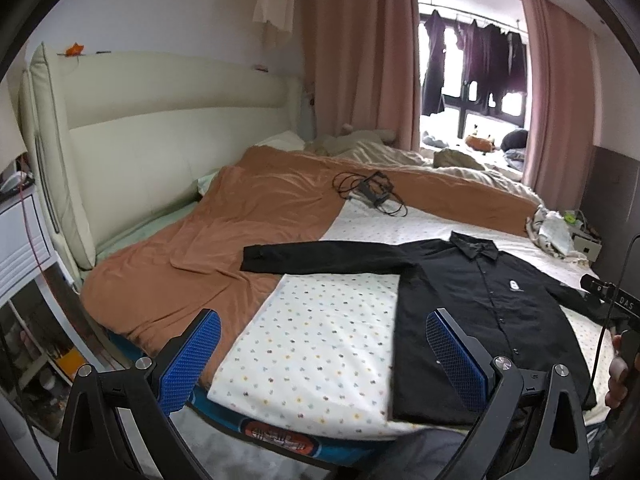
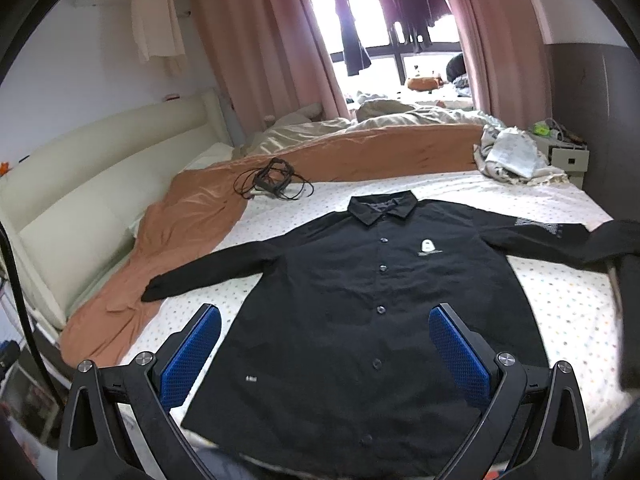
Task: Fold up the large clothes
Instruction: 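Grasp the black shirt's sleeve with the left tool while the right tool approaches the shirt body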
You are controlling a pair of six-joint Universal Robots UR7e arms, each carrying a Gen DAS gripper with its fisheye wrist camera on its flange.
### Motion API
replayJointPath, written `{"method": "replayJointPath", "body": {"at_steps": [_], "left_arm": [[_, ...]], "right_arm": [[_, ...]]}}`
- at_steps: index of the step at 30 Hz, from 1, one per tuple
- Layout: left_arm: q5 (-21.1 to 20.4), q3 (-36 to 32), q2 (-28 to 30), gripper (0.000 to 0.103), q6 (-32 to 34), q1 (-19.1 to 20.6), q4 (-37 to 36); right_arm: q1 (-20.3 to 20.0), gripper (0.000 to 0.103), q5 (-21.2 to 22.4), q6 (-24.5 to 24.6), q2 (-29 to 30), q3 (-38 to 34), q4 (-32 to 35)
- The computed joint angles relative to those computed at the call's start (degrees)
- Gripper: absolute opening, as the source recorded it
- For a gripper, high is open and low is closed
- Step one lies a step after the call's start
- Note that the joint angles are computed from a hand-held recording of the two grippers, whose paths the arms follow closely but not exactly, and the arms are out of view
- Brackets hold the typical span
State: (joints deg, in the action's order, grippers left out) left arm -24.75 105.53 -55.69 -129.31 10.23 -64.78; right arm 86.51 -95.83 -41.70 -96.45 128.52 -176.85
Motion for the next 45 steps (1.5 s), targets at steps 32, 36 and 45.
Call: {"method": "replayJointPath", "body": {"at_steps": [32,36,45], "left_arm": [[7.33,7.35,-3.71,0.089,58.13,27.03,-72.43],[4.46,5.67,-1.94,0.082,66.36,31.03,-82.3],[-4.28,2.01,0.0,0.075,68.38,41.07,-88.99]], "right_arm": [[2.21,0.083,-5.06,11.02,36.72,-29.36,5.39],[2.41,0.073,-5.37,12.4,40.08,-33.48,7.88],[2.64,0.058,-6.28,14.5,48.06,-43.55,14.26]]}}
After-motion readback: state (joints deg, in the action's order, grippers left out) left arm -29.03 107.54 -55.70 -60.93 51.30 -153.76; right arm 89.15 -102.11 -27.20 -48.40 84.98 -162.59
